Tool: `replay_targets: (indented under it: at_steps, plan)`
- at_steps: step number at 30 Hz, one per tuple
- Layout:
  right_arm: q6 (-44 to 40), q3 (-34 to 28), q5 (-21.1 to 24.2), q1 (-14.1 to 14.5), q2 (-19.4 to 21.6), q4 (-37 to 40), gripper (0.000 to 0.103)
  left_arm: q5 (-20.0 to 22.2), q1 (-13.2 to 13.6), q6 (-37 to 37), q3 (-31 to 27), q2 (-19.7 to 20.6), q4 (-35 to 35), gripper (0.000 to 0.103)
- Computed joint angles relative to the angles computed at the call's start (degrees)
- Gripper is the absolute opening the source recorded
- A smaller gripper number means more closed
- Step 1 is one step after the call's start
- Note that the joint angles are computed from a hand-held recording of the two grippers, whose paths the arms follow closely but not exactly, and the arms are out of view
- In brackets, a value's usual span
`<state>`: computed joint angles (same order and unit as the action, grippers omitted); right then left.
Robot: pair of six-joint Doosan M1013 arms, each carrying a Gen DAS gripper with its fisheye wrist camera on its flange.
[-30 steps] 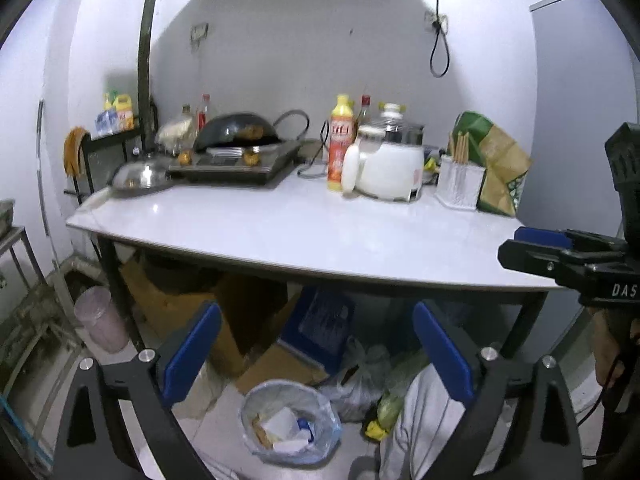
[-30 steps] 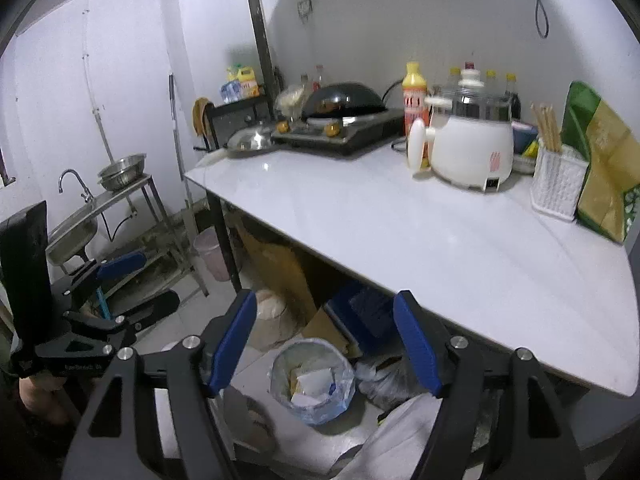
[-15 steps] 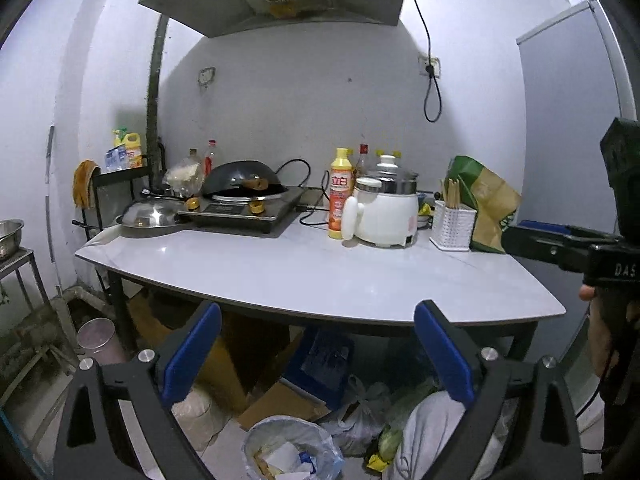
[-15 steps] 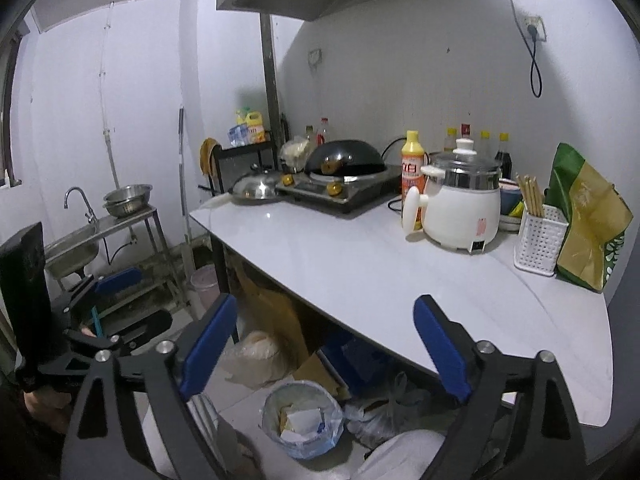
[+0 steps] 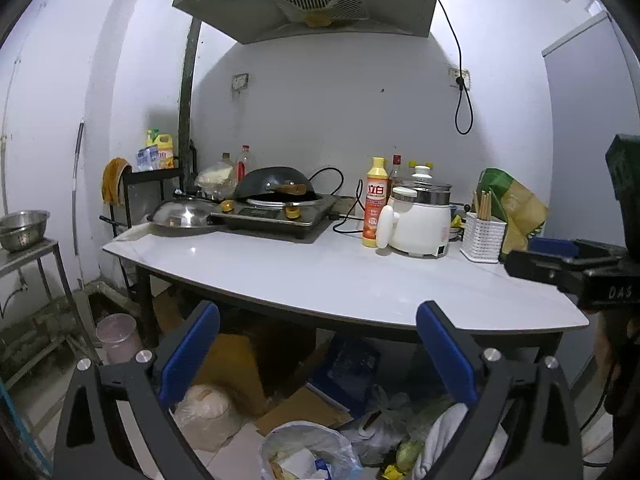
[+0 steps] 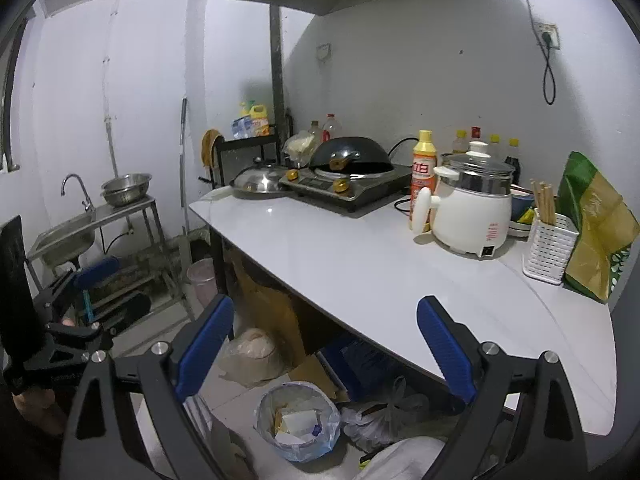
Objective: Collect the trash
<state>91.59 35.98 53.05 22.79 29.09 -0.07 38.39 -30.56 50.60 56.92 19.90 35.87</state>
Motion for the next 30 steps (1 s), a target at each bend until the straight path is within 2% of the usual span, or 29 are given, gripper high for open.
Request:
replay_targets:
  at_steps: [3,9,20,30]
  plan:
    - [-0.3,-1.1,1.0,0.2,0.9,0.1,0.092,-0.1,0.4,0.7,0.1,0.0,-1.2,0.099]
    - [0.7,-2.4,2.3,0.6,2.1,-1.0,0.092,-2.1,1.7,4.5,0.3,0.1,-9.3,0.099]
    - [1.3,-1.7,2.1,0.6,1.8,-1.1,0.092,-1.0,1.6,5.2,-0.7,0.7,-9.2,0.099]
    - [1.6,0.0,0.8,0.8,0.7,-1.8,0.092,-1.8,1.4,6.3,-0.4,0.4,-10.0,0.099]
